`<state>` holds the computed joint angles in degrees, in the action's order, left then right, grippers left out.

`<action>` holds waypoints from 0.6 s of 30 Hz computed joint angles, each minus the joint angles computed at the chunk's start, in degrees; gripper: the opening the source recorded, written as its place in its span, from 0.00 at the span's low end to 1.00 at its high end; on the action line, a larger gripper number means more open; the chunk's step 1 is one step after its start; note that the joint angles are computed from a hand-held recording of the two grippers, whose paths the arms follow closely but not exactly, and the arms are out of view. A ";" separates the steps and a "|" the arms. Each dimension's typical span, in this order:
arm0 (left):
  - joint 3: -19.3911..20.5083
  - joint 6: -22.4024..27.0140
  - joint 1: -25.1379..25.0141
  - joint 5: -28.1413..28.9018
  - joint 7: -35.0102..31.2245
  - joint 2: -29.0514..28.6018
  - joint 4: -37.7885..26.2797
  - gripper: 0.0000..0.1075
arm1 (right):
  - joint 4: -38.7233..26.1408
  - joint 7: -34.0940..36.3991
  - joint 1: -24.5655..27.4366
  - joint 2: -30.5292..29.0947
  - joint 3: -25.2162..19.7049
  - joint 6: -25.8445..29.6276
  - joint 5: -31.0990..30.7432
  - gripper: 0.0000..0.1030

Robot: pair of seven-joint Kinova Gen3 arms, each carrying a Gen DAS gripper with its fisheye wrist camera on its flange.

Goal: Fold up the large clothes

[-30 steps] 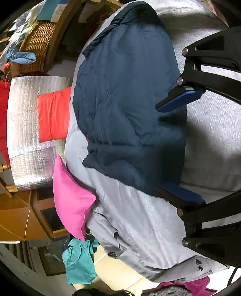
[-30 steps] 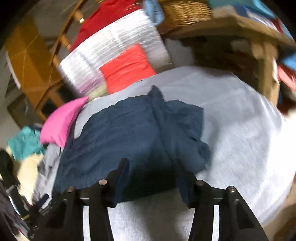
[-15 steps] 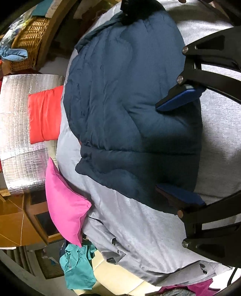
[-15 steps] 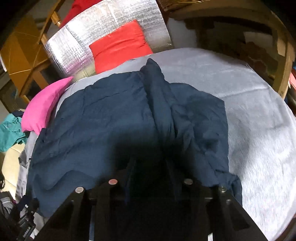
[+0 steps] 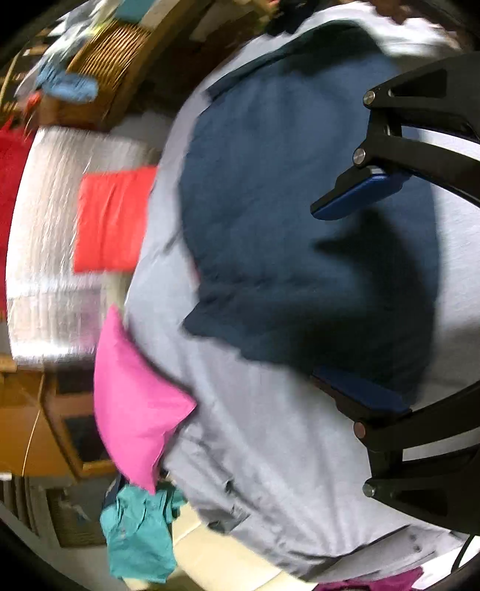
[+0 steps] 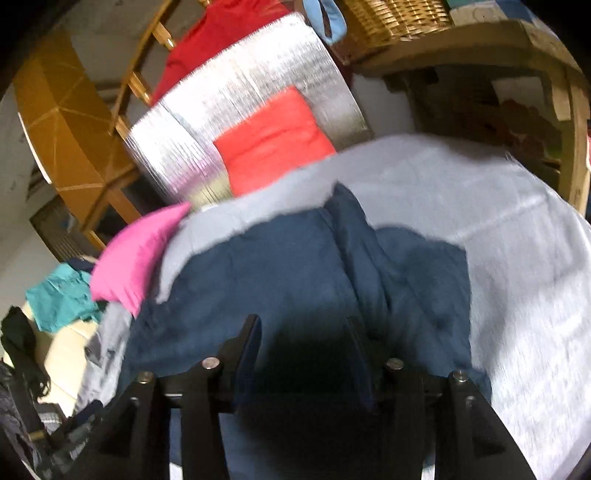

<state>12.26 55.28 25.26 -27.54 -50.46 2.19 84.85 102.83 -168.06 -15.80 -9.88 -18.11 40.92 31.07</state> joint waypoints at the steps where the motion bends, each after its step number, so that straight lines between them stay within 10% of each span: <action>1: 0.67 0.65 -1.40 0.05 0.31 1.36 -1.63 0.80 | -0.64 1.59 -0.37 0.41 1.18 -0.43 -1.01 0.49; 5: -2.80 4.19 -4.08 7.35 -2.28 8.52 -8.16 0.80 | -2.00 10.91 -1.23 3.96 6.64 -6.50 -9.94 0.49; 13: -10.79 5.53 -4.59 22.73 -9.25 13.20 -11.25 0.92 | -11.07 27.21 17.54 15.22 -3.66 0.75 -28.58 0.49; 18: -12.65 6.34 -2.92 21.86 -8.64 13.39 -16.33 0.92 | -13.07 31.20 12.71 13.86 3.62 -1.49 -32.71 0.50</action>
<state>-0.38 61.63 22.34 -5.68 -59.10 15.58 68.52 89.76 -136.86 -3.09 3.98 -14.49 39.43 -1.64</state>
